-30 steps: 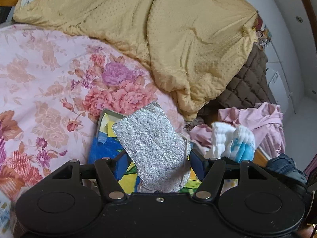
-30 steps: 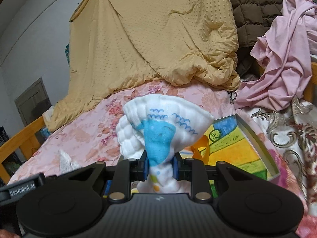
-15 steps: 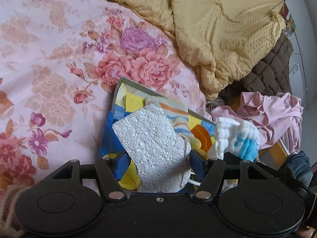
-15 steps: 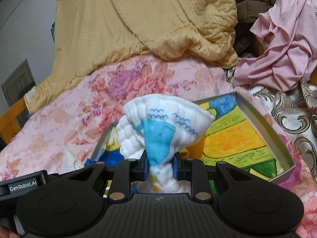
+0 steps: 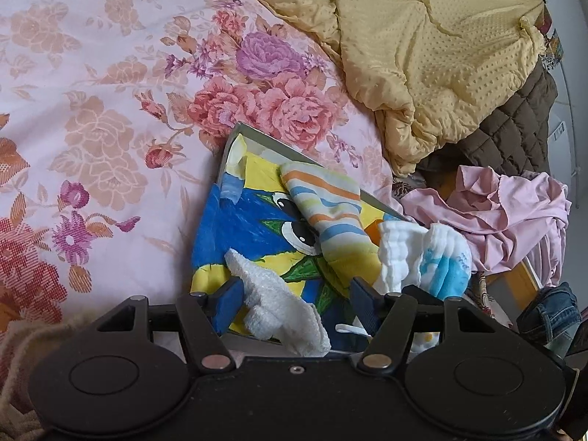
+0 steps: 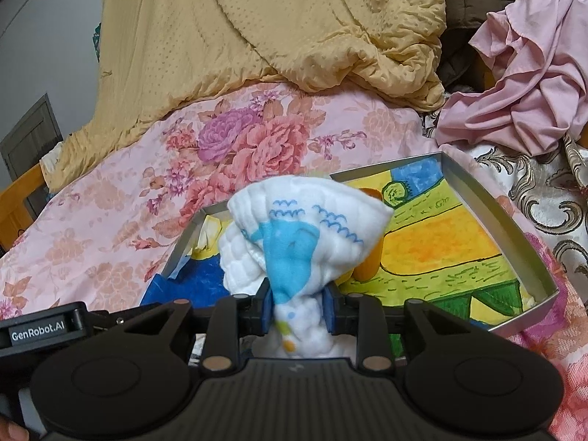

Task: Organize soft objects
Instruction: 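Lower both items into the tray and open both grippers, then withdraw both tools from the tray back toward the remaining items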

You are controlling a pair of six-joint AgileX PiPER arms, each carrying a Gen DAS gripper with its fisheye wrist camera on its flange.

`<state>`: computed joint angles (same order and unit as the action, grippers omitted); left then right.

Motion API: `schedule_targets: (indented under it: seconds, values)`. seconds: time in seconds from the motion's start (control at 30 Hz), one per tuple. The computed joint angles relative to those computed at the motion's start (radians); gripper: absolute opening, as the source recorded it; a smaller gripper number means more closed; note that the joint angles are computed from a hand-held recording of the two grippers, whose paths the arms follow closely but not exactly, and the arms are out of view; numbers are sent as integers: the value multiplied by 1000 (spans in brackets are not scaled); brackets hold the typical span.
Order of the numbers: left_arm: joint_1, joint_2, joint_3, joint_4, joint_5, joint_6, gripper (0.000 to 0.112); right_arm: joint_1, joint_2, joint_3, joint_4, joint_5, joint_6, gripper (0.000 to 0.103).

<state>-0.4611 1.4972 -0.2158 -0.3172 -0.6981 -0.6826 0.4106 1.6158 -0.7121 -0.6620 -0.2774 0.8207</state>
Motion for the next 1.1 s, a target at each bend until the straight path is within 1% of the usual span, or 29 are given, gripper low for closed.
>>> schedule_targets:
  seconds: [0.13, 0.27, 0.4, 0.47, 0.53, 0.57, 0.63, 0.67, 0.7, 0.73, 0.77, 0.83, 0.9, 0.93, 1.0, 1.1]
  values:
    - [-6, -1, 0, -15, -3, 18, 66, -1, 3, -4, -10, 8, 7, 34]
    - [-28, -16, -1, -76, 7, 77, 72, -4, -5, -1, 3, 12, 0, 40]
    - [-82, -51, -14, -229, 45, 223, 78, -22, -30, 14, -12, -1, 19, 43]
    - [-107, -75, -13, -293, 54, 276, 82, -28, -49, 23, -22, -2, 27, 46]
    - [-138, -106, -16, -377, 64, 350, 86, -30, -75, 37, -4, 0, -2, 54]
    - [-155, -121, -19, -426, 67, 395, 89, -32, -88, 44, -6, -1, -7, 56]
    - [-206, -157, -21, -552, 59, 504, 94, -33, -117, 59, 1, -1, -20, 63]
    - [-235, -174, -22, -616, 50, 557, 96, -36, -133, 67, -5, -1, -19, 66]
    - [-265, -192, -24, -682, 37, 614, 98, -39, -150, 75, -12, -1, -17, 71]
    - [-298, -209, -28, -752, 23, 675, 99, -42, -166, 84, -14, -3, -19, 75]
    - [-329, -221, -33, -816, 7, 729, 101, -45, -184, 94, -18, -6, -19, 76]
    - [-395, -253, -41, -946, -32, 841, 102, -48, -224, 112, -19, 2, -28, 84]
    - [-459, -276, -52, -1052, -74, 928, 102, -47, -266, 134, 0, 11, -56, 89]
    - [-497, -290, -56, -1107, -101, 971, 102, -46, -286, 143, 13, 19, -71, 93]
    - [-561, -309, -68, -1198, -154, 1046, 102, -36, -337, 173, 115, 31, -178, 97]
    - [-679, -333, -92, -1327, -268, 1142, 102, -30, -413, 212, 176, 52, -254, 101]
